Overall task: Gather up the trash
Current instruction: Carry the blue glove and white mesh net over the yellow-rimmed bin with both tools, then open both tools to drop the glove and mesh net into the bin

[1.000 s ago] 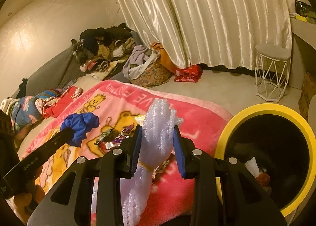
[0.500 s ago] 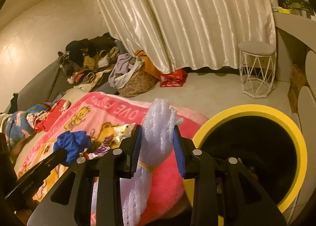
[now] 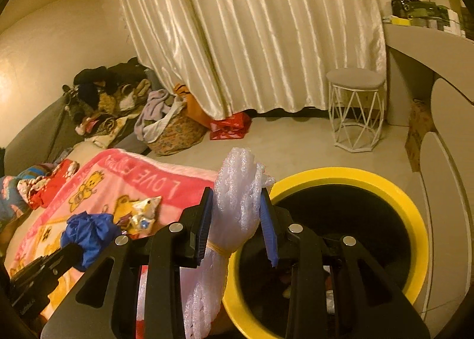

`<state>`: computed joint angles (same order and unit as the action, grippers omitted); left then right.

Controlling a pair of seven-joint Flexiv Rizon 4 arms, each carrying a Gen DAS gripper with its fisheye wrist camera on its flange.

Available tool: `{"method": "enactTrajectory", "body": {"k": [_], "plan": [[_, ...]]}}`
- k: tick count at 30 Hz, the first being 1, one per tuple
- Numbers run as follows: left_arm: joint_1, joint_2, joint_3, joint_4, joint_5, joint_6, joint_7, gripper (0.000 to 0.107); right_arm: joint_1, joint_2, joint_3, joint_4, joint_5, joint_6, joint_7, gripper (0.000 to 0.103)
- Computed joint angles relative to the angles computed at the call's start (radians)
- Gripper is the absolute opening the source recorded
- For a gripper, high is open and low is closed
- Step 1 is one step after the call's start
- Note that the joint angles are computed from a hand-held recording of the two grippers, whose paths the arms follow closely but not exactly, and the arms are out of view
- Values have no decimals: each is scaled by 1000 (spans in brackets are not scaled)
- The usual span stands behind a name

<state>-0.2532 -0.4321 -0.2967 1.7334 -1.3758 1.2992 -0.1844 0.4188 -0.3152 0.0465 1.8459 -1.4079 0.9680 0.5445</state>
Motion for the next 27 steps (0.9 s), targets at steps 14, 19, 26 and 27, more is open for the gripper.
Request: {"method": "enactTrajectory", "body": {"k": [14,19,26,27], "plan": [[-21,-30,-28,-21,96,-9,-22,9,-42,61,16,91,12,-70,55,30],[-19,-52,-44,-33,164,-10,-52,9,-53,77,25,119,25,-105,61,30],[-10,-87,-72,-52,284,-16,-105,9,-76,92,32,161,54,-119,70,30],[-8,-92,-77,-54,301,-18,-112,9,-78,93,33,165,60,-122,69,30]]}}
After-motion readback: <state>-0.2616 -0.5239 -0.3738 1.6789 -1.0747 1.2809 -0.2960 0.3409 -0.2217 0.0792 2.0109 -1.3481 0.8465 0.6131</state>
